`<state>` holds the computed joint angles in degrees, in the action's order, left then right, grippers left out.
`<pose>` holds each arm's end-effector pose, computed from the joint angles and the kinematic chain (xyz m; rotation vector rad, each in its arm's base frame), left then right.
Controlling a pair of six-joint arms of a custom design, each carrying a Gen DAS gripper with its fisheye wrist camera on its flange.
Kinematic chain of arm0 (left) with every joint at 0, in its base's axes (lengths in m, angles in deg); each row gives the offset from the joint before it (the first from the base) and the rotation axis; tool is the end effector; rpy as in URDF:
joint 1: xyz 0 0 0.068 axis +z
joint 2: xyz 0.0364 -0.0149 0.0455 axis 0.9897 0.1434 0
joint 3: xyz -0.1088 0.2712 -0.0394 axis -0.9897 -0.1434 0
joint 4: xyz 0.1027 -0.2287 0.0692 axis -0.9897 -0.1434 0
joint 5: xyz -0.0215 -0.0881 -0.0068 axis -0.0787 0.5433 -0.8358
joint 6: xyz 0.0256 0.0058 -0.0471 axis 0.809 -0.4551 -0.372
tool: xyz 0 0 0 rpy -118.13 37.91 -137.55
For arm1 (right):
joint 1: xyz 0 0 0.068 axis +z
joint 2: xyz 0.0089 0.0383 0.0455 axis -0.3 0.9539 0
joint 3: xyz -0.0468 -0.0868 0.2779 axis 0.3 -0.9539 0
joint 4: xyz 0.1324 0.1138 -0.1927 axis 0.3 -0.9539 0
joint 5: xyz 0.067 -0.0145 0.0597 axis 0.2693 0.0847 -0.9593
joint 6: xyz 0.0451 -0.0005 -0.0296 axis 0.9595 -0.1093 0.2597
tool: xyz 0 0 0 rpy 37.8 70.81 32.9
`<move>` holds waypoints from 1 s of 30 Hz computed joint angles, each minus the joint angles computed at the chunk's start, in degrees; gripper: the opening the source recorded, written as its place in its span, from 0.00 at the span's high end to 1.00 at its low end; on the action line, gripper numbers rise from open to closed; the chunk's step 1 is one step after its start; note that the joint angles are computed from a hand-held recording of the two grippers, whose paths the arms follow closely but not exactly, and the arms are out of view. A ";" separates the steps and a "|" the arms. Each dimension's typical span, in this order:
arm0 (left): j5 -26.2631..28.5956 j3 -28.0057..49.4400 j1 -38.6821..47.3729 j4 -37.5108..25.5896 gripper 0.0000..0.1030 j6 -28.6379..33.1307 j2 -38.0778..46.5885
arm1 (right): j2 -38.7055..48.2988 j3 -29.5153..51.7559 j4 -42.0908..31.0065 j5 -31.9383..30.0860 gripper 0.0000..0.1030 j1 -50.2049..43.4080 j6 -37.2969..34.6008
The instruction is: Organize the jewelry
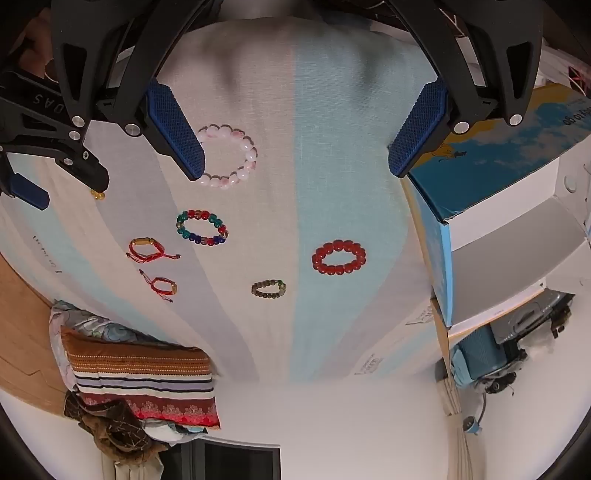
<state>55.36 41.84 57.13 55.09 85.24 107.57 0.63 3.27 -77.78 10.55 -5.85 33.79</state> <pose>0.2788 -0.1332 0.1290 0.7820 2.2114 -0.2823 0.1756 0.0159 0.1184 0.7655 2.2677 -0.3645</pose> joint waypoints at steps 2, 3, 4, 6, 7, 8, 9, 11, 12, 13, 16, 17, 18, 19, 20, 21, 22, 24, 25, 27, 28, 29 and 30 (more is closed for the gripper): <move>0.26 0.26 0.03 -0.59 0.05 -0.07 -0.01 | -0.01 -0.04 0.05 0.09 0.07 0.03 0.01; 0.24 0.40 -0.02 -0.87 0.05 -0.11 -0.03 | -0.01 -0.04 0.05 0.09 0.07 0.03 0.01; 0.27 0.55 -0.07 -1.15 0.05 -0.17 -0.04 | -0.05 -0.04 0.00 0.09 0.07 0.05 0.01; 0.56 1.00 -0.12 -1.92 0.05 -0.31 0.00 | -0.08 -0.03 -0.04 0.10 0.07 0.06 0.02; 0.70 1.22 -0.17 -2.22 0.05 -0.39 0.07 | -0.08 0.02 -0.13 0.10 0.07 0.07 0.02; 0.92 1.35 -0.18 -2.26 0.05 -0.48 0.13 | -0.06 0.04 -0.16 0.10 0.07 0.08 0.03; 1.19 0.07 0.86 0.10 0.05 -0.48 -0.06 | -0.23 -0.20 0.07 0.07 0.07 0.02 0.00; 1.05 -0.05 0.77 0.46 0.05 -0.71 0.16 | -0.24 -0.16 -0.04 0.12 0.07 0.08 0.02; 1.18 -0.10 0.83 0.50 0.05 -0.75 0.16 | -0.22 -0.14 -0.03 0.11 0.07 0.05 0.05; 1.38 -0.04 1.07 0.23 0.05 -0.68 -0.03 | -0.22 -0.14 -0.03 0.11 0.07 0.05 0.05; 1.15 0.16 0.83 -0.23 0.05 -0.74 -0.11 | -0.20 -0.12 -0.03 0.13 0.07 0.08 0.06; 0.99 0.30 0.68 -0.57 0.05 -0.69 -0.26 | -0.19 -0.09 -0.06 0.10 0.07 0.07 0.09; 0.91 0.28 0.56 -0.63 0.05 -0.63 -0.33 | -0.18 -0.08 -0.06 0.17 0.07 0.12 0.10; 0.91 0.29 0.46 -0.77 0.05 -0.64 -0.38 | -0.18 -0.07 -0.09 0.15 0.07 0.14 0.10; 1.02 0.37 0.48 -0.93 0.05 -0.64 -0.33 | -0.24 -0.08 -0.12 0.13 0.07 0.14 0.09; 1.36 0.47 0.68 -1.00 0.05 -0.58 -0.17 | -0.24 -0.08 -0.12 0.13 0.07 0.14 0.09; 1.65 0.51 0.72 -1.18 0.05 -0.59 -0.22 | -0.24 -0.07 -0.13 0.12 0.07 0.16 0.12; 1.83 0.53 0.87 -0.93 0.05 -0.53 0.06 | -0.29 -0.05 -0.22 0.16 0.07 0.17 0.15; 1.86 0.54 0.88 -0.90 0.05 -0.60 0.06 | -0.32 -0.04 -0.26 0.14 0.07 0.18 0.14; 2.04 0.58 0.91 -1.05 0.05 -0.69 0.11 | -0.35 -0.03 -0.33 0.20 0.07 0.21 0.21; 1.87 0.54 0.77 -1.03 0.05 -0.77 0.09 | -0.38 -0.02 -0.39 0.22 0.07 0.25 0.24; 1.86 0.53 0.82 -1.00 0.05 -0.72 0.11 | -0.35 -0.02 -0.35 0.19 0.07 0.24 0.23; 1.90 0.54 0.87 -1.02 0.05 -0.65 0.13 | -0.31 -0.01 -0.33 0.21 0.07 0.24 0.24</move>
<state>57.26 42.38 58.00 54.06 84.59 107.70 0.31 3.25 -78.11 10.76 -5.61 34.03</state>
